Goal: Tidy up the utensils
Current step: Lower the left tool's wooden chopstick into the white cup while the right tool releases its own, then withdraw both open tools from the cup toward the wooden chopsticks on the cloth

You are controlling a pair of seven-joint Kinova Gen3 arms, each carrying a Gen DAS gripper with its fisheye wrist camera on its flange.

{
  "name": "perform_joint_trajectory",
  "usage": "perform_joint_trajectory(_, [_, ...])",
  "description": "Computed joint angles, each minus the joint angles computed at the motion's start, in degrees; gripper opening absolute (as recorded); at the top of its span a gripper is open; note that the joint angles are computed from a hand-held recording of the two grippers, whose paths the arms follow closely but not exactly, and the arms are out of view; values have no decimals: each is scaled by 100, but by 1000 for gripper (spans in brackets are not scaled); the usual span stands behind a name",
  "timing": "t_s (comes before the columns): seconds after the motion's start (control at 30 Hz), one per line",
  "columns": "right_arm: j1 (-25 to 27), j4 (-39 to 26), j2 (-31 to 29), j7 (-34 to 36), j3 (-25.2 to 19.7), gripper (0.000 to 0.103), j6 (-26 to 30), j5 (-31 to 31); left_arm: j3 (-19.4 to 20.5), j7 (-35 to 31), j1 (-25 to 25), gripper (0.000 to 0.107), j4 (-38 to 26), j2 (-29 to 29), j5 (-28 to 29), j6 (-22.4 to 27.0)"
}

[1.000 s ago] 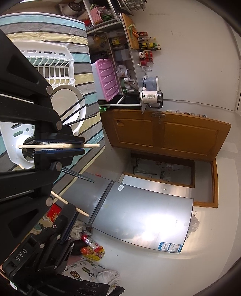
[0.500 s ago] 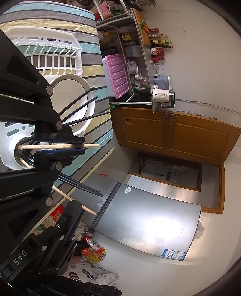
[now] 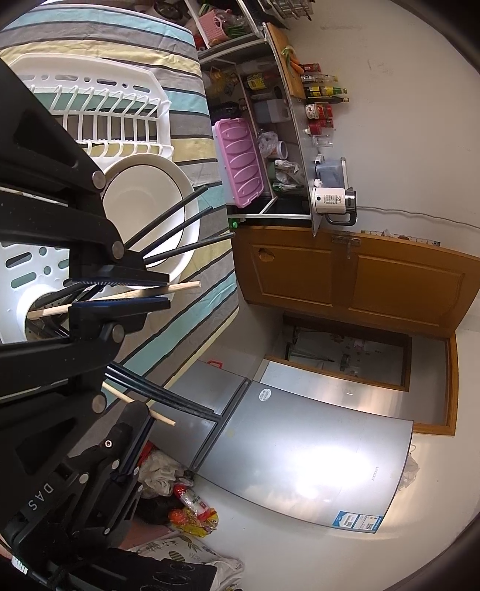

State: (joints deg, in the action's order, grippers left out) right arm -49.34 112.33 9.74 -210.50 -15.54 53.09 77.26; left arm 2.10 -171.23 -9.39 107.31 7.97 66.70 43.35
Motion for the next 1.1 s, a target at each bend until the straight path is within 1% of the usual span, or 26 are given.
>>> perform_joint_trajectory(0.13, [-8, -10, -14, 18, -8, 5, 45, -80, 23, 112, 51, 6, -39, 35, -69, -162])
perform_joint_trajectory(0.23, [34, 31, -58, -12, 3, 5, -34, -98, 60, 236, 114, 6, -67, 54, -173, -349])
perform_joint_trajectory(0.37, [85, -21, -85, 136, 11, 6, -54, -176, 94, 496, 91, 6, -197, 131, -346, -328])
perform_joint_trajectory(0.47, [55, 1, -98, 103, -12, 12, 7, -119, 118, 430, 14, 6, -204, 138, -302, -197])
perform_joint_trajectory(0.57, [16, 45, -112, 19, -48, 13, 72, -79, 115, 452, 9, 6, -181, 95, -361, -188])
perform_joint_trajectory(0.67, [-44, 13, -112, 73, -91, 13, 210, -134, 71, 260, -71, 6, -53, -12, -218, -86])
perform_joint_trajectory(0.8, [-216, 22, -148, 6, -195, 13, 452, -147, -121, -115, -203, 6, 267, -288, 35, 149])
perform_joint_trajectory(0.93, [-519, 52, -163, -170, -366, 13, 871, -177, -486, -654, -424, 6, 725, -631, 286, 647])
perform_joint_trajectory(1.1, [-975, 62, -98, -431, -579, 14, 1355, -274, -1007, -1322, -701, 6, 1378, -1111, 283, 1192])
